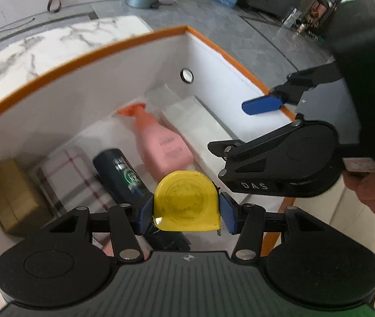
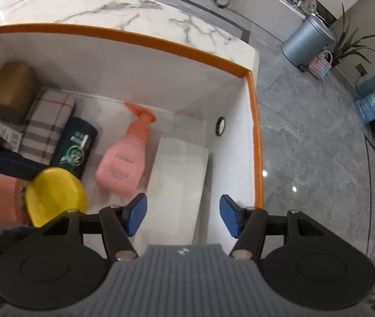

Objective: Organize rigid objects
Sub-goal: 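Lower the flat box into the shoebox with the right tool while the left tool carries the tape, then open both tools to drop the flat box and tape measure into the shoebox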

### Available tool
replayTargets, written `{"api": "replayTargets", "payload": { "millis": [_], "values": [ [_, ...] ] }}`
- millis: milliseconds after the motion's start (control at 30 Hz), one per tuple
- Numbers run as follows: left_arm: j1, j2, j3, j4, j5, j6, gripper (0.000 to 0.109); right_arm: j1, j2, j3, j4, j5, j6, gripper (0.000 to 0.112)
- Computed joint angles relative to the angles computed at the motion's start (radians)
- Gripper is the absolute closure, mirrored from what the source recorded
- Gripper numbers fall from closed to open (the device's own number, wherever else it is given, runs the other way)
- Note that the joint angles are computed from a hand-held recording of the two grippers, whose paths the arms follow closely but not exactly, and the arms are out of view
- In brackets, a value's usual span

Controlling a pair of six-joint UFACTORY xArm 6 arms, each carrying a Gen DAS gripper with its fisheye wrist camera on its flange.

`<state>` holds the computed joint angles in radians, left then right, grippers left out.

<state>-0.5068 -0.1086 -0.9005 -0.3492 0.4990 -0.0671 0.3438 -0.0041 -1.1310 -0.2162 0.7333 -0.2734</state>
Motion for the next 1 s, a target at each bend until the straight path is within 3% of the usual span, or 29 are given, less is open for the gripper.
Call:
{"api": "replayTargets", "payload": {
  "millis": [200, 567, 833, 1000],
  "values": [
    [-0.017, 0.034, -0.031, 0.08, 0.044, -0.067, 0.048, -0.001, -0.022, 0.037, 0.016, -0.011, -0.01, 0.051],
    [-0.028, 0.035, -0.022, 0.114, 0.027, -0.137, 0.045, -0.011, -0.049, 0.064, 0.038, -0.004, 0.027, 0.051],
    [-0.022, -0.029, 0.014, 0.097, 0.021, -0.133, 0.043, -0.013, -0.081, 0.079, 0.059, -0.001, 0.056, 0.051],
    [-0.013, -0.118, 0.058, 0.193, 0.039, -0.174, 0.049, -0.002, -0.111, 0.09, 0.108, 0.006, 0.078, 0.051]
  ]
}}
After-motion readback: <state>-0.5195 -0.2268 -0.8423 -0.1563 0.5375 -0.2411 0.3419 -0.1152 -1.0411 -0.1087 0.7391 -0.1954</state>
